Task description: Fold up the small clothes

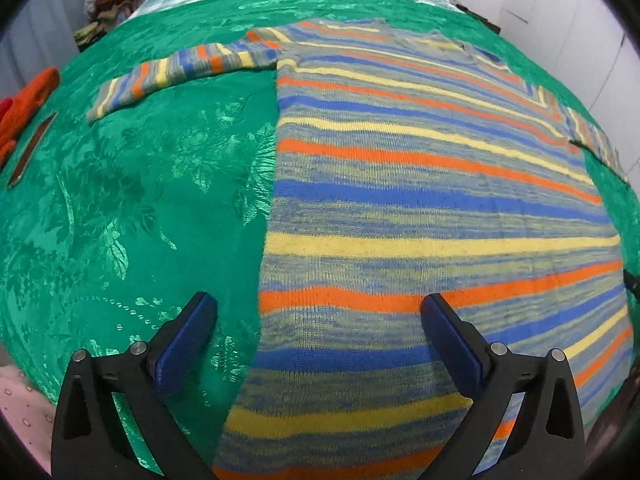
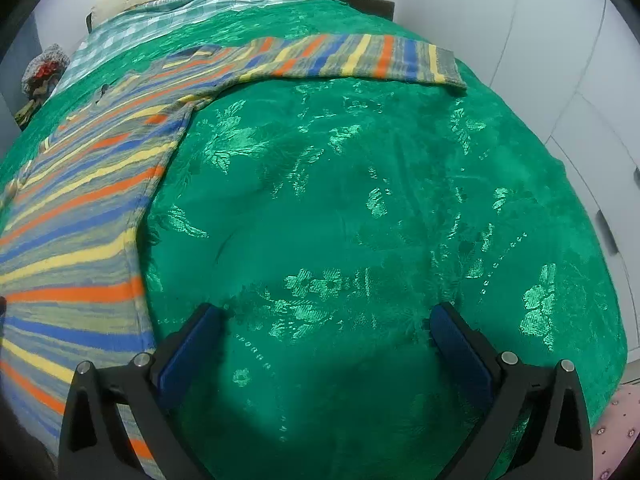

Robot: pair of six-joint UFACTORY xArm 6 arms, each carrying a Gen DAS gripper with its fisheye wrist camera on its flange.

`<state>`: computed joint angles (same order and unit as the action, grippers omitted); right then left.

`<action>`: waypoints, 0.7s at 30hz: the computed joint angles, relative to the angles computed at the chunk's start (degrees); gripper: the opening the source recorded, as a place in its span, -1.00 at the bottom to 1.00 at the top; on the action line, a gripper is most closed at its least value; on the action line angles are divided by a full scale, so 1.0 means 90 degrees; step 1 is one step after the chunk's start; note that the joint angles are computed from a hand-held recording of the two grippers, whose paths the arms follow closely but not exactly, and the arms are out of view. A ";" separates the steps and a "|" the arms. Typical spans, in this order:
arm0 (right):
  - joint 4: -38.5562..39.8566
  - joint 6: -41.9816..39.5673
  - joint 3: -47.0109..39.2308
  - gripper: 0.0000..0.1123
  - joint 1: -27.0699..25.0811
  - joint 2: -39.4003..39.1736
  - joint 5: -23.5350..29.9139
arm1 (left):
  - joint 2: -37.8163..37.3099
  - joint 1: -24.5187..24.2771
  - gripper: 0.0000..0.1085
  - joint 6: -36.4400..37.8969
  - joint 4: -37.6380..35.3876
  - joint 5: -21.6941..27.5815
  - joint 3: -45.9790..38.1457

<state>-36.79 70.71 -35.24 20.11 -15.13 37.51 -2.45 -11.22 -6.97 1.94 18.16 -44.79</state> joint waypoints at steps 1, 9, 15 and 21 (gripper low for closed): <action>-0.0018 0.0006 -0.0017 0.83 0.0012 0.0013 0.0031 | 0.0009 0.0009 0.89 -0.0003 -0.0010 0.0018 -0.0017; 0.0075 0.0026 -0.0121 0.83 0.0090 0.0062 0.0235 | 0.0018 0.0006 0.89 -0.0311 0.0386 -0.0017 -0.0001; 0.0043 0.0007 -0.0189 0.83 0.0091 0.0148 0.0283 | 0.0035 0.0008 0.89 -0.0256 0.0361 0.0084 -0.0042; -0.0010 0.0045 -0.0178 0.83 0.0090 0.0147 0.0273 | 0.0006 0.0010 0.89 -0.0078 0.0218 0.0286 -0.0097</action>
